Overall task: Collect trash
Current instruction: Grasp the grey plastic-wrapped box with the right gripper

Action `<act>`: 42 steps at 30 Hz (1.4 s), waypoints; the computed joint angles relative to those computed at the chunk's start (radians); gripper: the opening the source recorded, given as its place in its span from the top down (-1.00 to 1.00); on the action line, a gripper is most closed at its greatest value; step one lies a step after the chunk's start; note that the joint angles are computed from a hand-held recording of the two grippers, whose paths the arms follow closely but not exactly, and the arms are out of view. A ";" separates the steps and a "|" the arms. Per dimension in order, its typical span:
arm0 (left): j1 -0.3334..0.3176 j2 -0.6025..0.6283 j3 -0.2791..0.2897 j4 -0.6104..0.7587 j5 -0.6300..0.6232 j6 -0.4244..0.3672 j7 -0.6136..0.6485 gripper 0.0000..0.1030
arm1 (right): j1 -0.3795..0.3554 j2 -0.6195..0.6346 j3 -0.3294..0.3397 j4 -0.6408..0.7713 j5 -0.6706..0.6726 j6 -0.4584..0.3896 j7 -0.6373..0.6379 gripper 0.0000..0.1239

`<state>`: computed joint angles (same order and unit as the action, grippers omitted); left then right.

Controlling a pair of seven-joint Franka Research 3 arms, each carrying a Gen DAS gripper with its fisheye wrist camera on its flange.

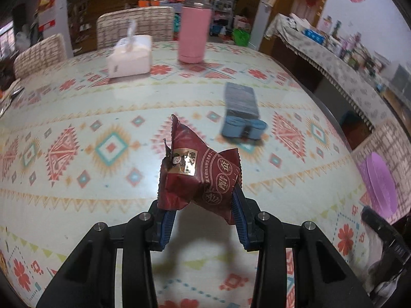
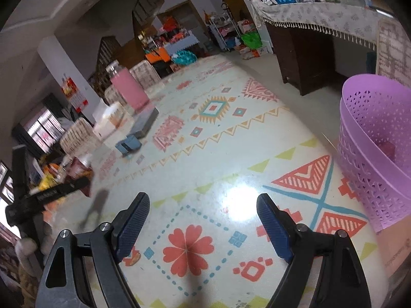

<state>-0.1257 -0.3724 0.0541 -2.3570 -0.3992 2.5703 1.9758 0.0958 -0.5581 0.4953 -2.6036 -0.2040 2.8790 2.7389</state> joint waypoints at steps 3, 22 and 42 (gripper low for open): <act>0.004 0.003 0.021 0.006 -0.024 0.000 0.011 0.24 | -0.037 0.023 0.048 0.091 -0.069 -0.126 -0.004 -0.43; 0.074 0.056 0.027 0.068 -0.168 -0.142 0.061 0.24 | 0.135 0.934 -0.040 1.125 -0.391 -0.537 -0.121 -0.66; 0.092 0.053 0.007 0.064 -0.174 -0.151 0.070 0.24 | 0.335 0.908 -0.334 1.143 -0.287 -0.612 -0.134 0.05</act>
